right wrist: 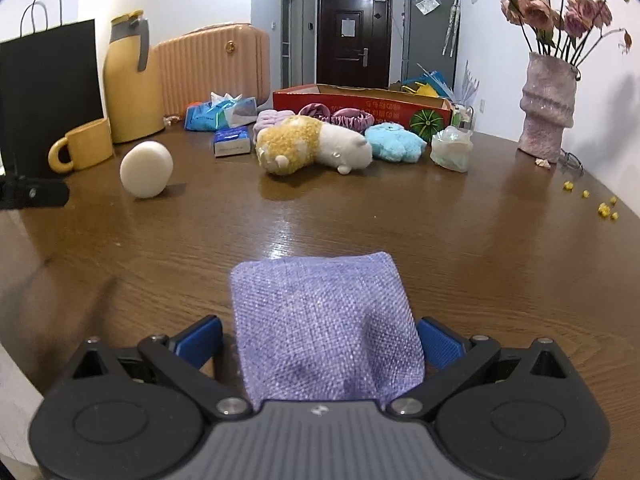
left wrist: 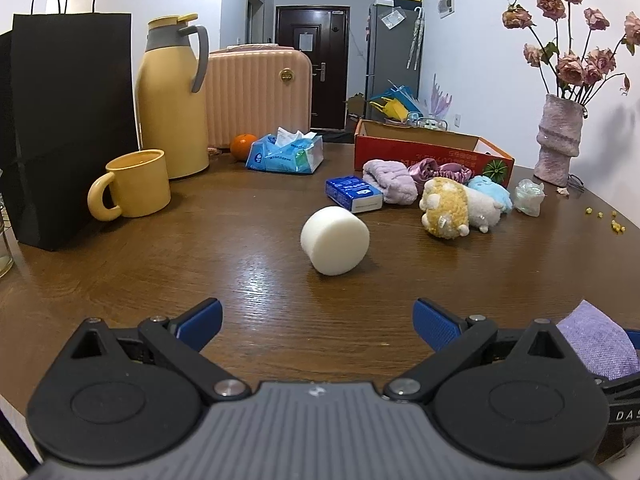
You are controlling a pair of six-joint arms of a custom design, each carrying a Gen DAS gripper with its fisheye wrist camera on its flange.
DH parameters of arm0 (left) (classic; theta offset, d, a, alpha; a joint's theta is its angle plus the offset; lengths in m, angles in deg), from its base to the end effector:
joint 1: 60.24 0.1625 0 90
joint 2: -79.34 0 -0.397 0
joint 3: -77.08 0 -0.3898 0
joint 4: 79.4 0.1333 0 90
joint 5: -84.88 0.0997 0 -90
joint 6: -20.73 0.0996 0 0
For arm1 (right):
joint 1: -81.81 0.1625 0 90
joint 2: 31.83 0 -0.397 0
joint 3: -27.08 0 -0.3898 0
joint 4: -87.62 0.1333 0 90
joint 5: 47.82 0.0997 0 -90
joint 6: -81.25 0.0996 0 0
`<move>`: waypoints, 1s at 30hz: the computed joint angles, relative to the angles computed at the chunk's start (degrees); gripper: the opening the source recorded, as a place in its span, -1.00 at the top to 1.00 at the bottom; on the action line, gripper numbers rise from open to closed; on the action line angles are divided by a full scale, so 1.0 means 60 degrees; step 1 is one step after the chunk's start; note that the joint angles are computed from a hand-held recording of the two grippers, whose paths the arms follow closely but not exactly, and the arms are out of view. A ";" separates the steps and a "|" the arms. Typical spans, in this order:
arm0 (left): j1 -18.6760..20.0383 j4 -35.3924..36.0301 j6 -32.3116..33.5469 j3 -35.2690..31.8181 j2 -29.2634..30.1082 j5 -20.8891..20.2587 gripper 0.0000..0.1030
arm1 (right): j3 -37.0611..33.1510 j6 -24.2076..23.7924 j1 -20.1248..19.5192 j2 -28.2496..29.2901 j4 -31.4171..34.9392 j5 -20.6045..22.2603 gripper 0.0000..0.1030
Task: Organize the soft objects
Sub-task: 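Grasp the purple drawstring pouch with the right gripper, then grasp the white cylindrical sponge with the left gripper while the right holds the pouch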
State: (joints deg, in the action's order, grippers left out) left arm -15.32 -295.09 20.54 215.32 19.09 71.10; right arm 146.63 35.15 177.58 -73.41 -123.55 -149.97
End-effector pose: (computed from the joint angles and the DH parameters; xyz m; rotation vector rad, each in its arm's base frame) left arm -0.0944 -0.4190 0.1837 0.1117 1.9249 -1.2933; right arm 0.1638 -0.5036 0.0420 1.0222 -2.3485 0.8572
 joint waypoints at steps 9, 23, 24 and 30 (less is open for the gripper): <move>0.0231 0.0114 -0.0106 -0.0053 -0.0017 -0.0214 -1.00 | -0.0004 -0.0040 -0.0101 -0.0013 -0.0207 0.0421 -0.06; 0.0688 -0.0369 0.0726 -0.0611 0.0163 -0.0449 -1.00 | -0.0510 0.0029 0.0005 -0.0015 -0.0512 0.1062 0.28; 0.0718 -0.0425 0.0827 -0.0671 0.0177 -0.0471 -1.00 | -0.0603 0.0053 0.0027 0.0004 -0.0489 0.1061 0.28; 0.0932 -0.0872 0.1616 -0.1153 0.0336 -0.0622 -1.00 | -0.1148 0.0206 0.0121 0.0151 -0.0293 0.0989 0.28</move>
State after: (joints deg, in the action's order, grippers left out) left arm -9.73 -300.32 30.24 208.41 21.11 67.36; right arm 139.74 36.39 178.31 -72.51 -125.31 -144.04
